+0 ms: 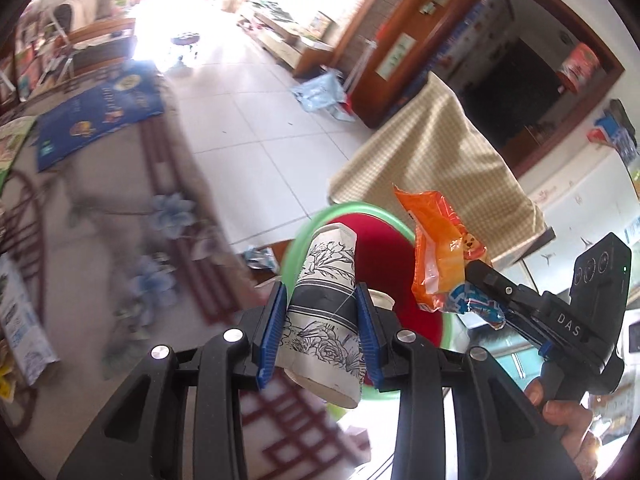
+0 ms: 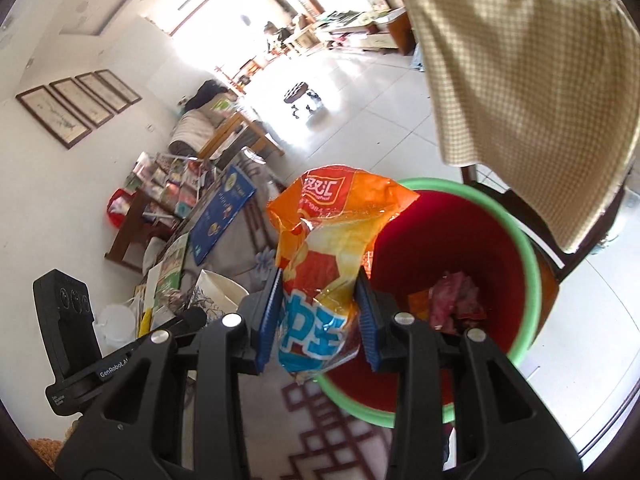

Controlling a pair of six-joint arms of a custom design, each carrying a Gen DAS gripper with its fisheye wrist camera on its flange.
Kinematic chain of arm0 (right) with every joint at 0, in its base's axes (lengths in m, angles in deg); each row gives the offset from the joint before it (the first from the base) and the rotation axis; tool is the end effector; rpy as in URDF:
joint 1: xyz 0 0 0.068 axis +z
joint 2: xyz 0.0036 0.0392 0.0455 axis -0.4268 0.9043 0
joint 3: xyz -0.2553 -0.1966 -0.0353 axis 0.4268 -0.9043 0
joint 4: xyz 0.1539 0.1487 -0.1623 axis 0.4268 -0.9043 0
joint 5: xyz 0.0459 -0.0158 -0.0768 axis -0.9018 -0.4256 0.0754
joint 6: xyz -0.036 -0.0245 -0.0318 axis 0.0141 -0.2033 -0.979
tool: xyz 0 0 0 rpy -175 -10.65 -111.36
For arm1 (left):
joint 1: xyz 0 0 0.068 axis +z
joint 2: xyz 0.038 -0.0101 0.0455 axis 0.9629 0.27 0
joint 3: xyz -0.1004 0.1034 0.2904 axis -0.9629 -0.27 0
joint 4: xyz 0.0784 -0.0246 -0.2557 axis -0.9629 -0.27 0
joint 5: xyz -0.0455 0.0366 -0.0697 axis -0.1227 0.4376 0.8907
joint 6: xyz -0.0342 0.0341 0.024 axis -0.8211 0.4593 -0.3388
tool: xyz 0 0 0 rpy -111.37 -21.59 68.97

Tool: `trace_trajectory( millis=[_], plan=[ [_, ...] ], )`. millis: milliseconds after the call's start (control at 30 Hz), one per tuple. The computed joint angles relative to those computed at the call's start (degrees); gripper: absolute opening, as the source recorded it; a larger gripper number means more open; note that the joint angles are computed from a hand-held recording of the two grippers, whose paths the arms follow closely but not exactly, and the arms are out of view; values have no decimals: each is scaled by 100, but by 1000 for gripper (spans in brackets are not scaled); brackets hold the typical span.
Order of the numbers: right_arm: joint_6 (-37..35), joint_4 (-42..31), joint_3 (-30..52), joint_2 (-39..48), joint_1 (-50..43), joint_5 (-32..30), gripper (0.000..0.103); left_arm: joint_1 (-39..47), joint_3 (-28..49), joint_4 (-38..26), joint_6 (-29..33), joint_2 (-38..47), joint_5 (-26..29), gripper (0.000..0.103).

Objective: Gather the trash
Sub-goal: 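Open both tools over the red bin, dropping the cup and snack bag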

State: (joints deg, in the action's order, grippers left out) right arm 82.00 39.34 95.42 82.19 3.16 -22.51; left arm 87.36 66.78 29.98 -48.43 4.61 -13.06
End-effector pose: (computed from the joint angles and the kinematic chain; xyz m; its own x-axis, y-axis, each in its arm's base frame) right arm 0.2234 0.1290 0.2364 -0.8306 0.2451 -0.5001 -0.1023 0.8156 0.5695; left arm 0.2137 0.0319 0.2415 -0.8507 -0.2005 -0.4859 0.0274 0.9062 -0.4219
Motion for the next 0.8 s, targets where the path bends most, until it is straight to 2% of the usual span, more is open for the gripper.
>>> trace_trajectory(
  millis=[267, 567, 600, 633, 667, 700, 800],
  plan=[
    [-126, -279, -326, -403, -599, -132, 35, -1054, 40, 592, -557, 555, -328, 32],
    [-126, -287, -464, -430, -804, -271, 35, -1491, 153, 882, -845, 927, -668, 33],
    [-134, -280, -461, -420, -808, -283, 35, -1467, 147, 903, -882, 930, -691, 40],
    [-135, -273, -460, -415, -801, -286, 35, -1422, 146, 906, -897, 944, -674, 57],
    [-140, -259, -458, -401, -802, -301, 35, -1365, 141, 914, -920, 954, -617, 64],
    [-142, -246, -445, -376, -798, -314, 35, -1265, 110, 932, -961, 934, -510, 68],
    [-149, -258, -383, -308, -760, -342, 38, -1093, 85, 890, -965, 880, -430, 69]
  ],
)
